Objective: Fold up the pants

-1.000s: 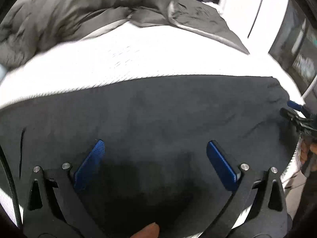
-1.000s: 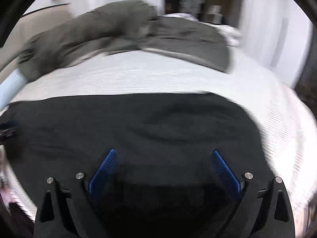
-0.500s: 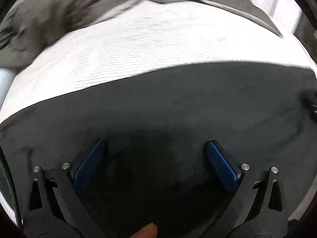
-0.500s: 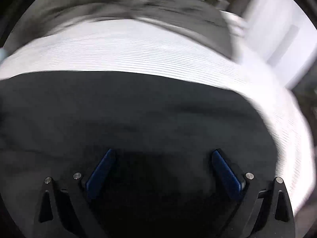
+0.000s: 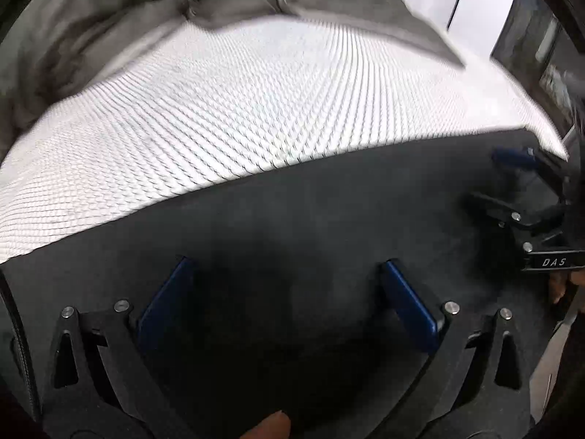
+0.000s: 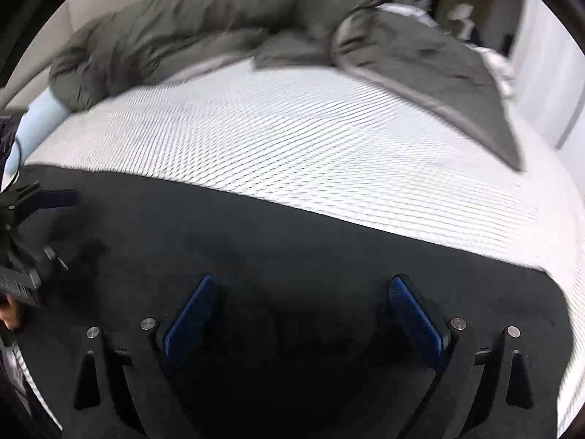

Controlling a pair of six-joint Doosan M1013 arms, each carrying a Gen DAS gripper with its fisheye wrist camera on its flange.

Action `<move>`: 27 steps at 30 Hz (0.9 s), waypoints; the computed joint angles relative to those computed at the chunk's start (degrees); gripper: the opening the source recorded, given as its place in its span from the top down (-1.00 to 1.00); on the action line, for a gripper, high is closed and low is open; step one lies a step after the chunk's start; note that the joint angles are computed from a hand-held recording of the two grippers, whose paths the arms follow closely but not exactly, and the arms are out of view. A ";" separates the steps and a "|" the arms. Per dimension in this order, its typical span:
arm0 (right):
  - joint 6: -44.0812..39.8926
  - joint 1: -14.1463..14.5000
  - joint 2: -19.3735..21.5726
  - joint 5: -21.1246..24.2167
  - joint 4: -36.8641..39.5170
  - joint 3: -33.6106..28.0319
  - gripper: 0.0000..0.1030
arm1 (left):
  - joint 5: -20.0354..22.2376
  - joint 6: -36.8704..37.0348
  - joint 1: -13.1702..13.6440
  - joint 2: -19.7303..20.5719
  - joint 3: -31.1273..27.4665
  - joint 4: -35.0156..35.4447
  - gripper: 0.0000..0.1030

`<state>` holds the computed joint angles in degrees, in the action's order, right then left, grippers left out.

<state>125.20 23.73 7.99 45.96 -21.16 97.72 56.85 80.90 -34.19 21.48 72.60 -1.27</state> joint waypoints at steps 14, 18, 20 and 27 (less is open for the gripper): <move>12.56 -12.80 -9.65 8.23 -3.89 8.35 -0.90 | -2.45 -4.31 1.62 -1.39 1.54 2.89 -0.99; 18.71 -4.88 -13.48 5.64 -14.09 10.34 -0.91 | -7.67 -3.13 -0.24 -6.19 5.75 0.03 -0.99; 15.81 -1.80 -13.44 2.77 -11.47 10.28 -0.91 | -8.47 2.11 -1.75 -7.39 6.80 -4.46 -0.99; 8.36 7.84 -7.60 1.65 -9.53 9.23 -0.91 | -4.26 3.99 -5.56 -7.63 9.29 -2.68 -0.99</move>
<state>133.56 31.57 0.39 47.62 -30.69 106.95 52.59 84.89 -39.75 13.85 81.90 -3.95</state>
